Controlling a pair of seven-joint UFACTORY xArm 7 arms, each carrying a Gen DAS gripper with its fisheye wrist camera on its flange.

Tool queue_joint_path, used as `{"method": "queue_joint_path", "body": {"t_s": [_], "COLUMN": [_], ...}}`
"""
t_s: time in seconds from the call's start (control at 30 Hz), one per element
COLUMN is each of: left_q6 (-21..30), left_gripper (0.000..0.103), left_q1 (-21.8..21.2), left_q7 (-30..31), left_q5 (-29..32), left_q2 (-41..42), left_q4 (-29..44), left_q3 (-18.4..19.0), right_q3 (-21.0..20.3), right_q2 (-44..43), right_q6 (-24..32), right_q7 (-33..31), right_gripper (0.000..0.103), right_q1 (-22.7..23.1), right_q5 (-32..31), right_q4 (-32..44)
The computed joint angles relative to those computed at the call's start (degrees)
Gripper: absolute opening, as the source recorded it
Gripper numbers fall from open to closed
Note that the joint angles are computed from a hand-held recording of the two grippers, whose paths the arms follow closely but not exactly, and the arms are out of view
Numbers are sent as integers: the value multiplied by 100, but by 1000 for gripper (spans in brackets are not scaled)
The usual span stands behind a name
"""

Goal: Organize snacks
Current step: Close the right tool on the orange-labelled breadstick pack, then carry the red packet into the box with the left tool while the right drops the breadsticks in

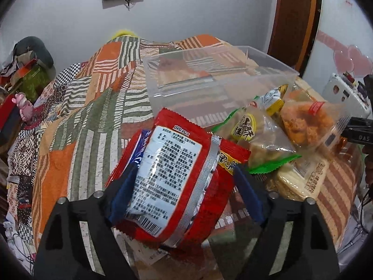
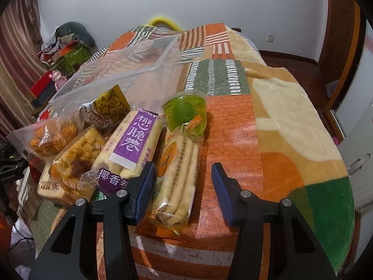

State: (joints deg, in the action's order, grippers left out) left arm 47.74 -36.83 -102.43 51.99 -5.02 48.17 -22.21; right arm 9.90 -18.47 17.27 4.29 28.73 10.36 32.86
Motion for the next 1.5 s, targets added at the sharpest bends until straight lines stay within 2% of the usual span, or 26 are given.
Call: {"method": "queue_joint_path", "body": {"t_s": [0.1, 0.17, 0.33, 0.37, 0.4, 0.43, 0.5, 0.6, 0.83, 1.03, 1.27, 1.5], "left_q6": [-85, -31, 169, 186, 251, 289, 222, 94, 514, 803, 927, 826], "left_gripper": [92, 94, 94, 89, 80, 76, 67, 67, 67, 67, 67, 67], "left_q1": [18, -7, -136, -151, -167, -178, -174, -107, 5, 137, 313, 383], "left_q7": [74, 243, 369, 315, 266, 264, 172, -3, -85, 29, 182, 258], "left_q5": [10, -56, -122, -103, -79, -90, -137, -152, -193, 50, 293, 551], "left_q2": [86, 214, 340, 321, 294, 263, 92, -169, -546, -689, -525, -249], "left_q4": [31, 123, 191, 171, 156, 135, 9, -163, -73, 216, 646, 1005], "left_q3": [39, 51, 123, 127, 121, 117, 115, 44, -275, -425, -369, -159], "right_q3": [68, 23, 19, 62, 109, 135, 202, 235, 86, 61, 147, 108], "right_q2": [21, 33, 23, 5, -19, -41, -90, -185, -351, -237, 73, 562], "right_q6": [48, 84, 142, 144, 128, 119, 92, 42, -138, -433, -848, -1117], "right_q7": [53, -30, -146, -95, -30, 15, 128, 210, 120, 47, 22, -120], "right_gripper": [43, 37, 25, 25, 23, 22, 22, 22, 22, 22, 22, 22], "right_q1": [-40, 24, 59, 28, -7, -22, -73, -87, 32, 79, 78, 161], "right_q5": [-108, -62, -4, -46, -102, -140, -266, -396, -341, -333, -441, -411], "right_q4": [27, 42, 44, 41, 28, 22, 14, 1, 57, 307, 625, 1076]}}
